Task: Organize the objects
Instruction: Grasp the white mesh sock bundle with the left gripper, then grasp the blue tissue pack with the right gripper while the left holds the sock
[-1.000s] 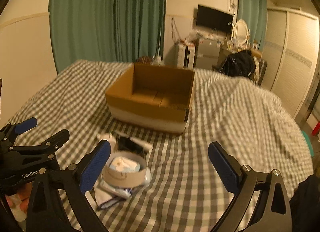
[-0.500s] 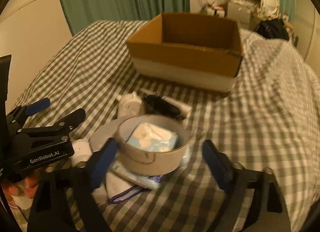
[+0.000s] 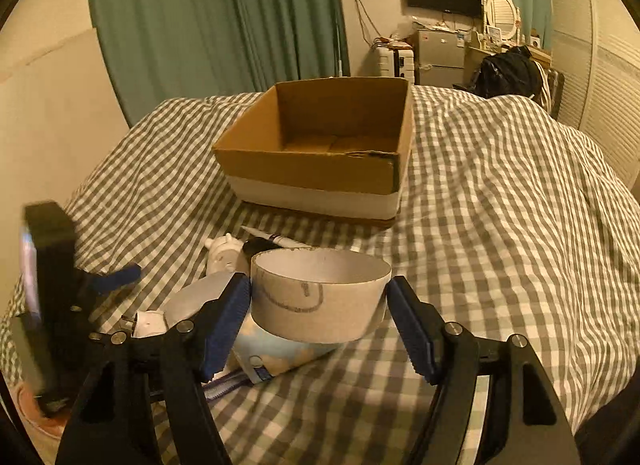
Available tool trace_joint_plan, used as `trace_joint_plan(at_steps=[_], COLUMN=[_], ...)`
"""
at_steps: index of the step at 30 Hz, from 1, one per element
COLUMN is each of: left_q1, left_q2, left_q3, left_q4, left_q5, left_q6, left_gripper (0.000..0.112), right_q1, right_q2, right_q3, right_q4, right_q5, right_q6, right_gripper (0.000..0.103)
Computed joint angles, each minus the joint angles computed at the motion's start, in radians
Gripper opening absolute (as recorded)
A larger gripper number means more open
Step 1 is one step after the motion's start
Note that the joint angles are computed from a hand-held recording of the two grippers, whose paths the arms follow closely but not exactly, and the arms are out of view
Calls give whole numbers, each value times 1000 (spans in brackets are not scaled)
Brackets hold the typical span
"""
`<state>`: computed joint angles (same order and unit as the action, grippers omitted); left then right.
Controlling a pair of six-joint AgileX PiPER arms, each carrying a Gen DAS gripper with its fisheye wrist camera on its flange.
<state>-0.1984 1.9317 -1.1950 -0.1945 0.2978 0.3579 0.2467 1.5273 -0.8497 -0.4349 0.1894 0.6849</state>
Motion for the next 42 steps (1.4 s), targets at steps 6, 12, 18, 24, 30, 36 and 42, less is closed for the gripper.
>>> trace_joint_plan(at_steps=[6, 12, 18, 24, 30, 36, 42], left_q1=[1, 2, 0, -1, 24, 34, 28], left_q2=[15, -13, -75, -143, -198, -184, -139], left_q3=[-7, -3, 16, 21, -32, -128, -116], left_q4=[-187, -156, -86, 26, -29, -23, 53], left_q5=[36, 63, 72, 85, 114, 131, 91], left_q6=[200, 167, 101, -15, 39, 27, -48], left_gripper=[65, 57, 51, 48, 48, 48, 48], right_q1=[-38, -30, 2, 40, 72, 56, 6], right_q2=[1, -17, -73, -145, -187, -156, -86], right_q3=[13, 20, 31, 39, 15, -42, -53], right_q4=[275, 145, -129, -287, -340, -270, -122], right_q5=[-41, -39, 2, 71, 125, 124, 90], right_q6=[-272, -134, 137, 296, 333, 214, 75], right_gripper=[70, 70, 70, 69, 65, 24, 59])
